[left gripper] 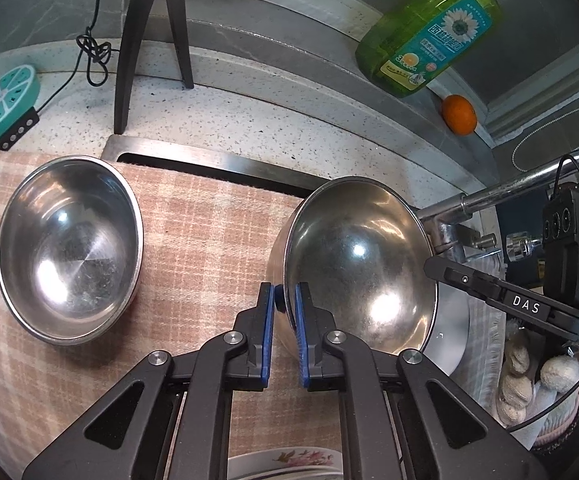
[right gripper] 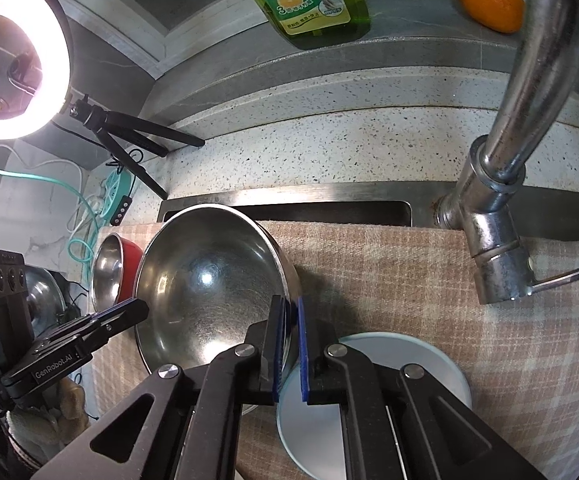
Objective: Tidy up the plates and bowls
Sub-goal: 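Lift the steel bowl off the table with both grippers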
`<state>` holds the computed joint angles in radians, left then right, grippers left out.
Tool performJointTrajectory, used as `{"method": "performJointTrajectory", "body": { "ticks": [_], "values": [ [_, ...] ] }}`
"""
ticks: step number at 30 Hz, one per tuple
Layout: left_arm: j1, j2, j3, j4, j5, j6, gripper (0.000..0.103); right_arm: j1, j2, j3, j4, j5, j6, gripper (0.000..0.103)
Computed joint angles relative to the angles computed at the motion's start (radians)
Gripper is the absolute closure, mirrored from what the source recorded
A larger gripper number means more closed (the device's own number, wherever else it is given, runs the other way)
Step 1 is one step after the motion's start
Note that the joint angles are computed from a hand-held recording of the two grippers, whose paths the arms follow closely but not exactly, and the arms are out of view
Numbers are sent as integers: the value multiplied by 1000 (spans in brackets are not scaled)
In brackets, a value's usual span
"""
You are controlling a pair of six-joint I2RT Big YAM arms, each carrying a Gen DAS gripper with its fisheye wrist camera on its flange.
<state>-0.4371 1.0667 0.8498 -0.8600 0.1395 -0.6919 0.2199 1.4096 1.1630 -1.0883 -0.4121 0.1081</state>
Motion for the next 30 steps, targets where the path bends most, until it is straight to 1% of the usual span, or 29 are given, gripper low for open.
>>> {"method": "performJointTrajectory", "body": {
  "ticks": [6, 8, 14, 25, 30],
  "values": [
    [-4, -14, 0, -6, -4, -6, 94, 1, -20, 3, -10, 7, 5, 97],
    [-3, -28, -3, -5, -3, 6, 94, 3, -26, 3, -10, 7, 10, 97],
    [4, -73, -10, -23, -10, 3, 94, 17, -48, 6, -19, 2, 23, 97],
    [46, -184, -43, -74, -2, 7, 94, 91, -93, 18, -33, 12, 67, 97],
    [70, -250, -59, -113, 3, 14, 94, 138, -114, 21, -35, 22, 96, 97]
  ]
}}
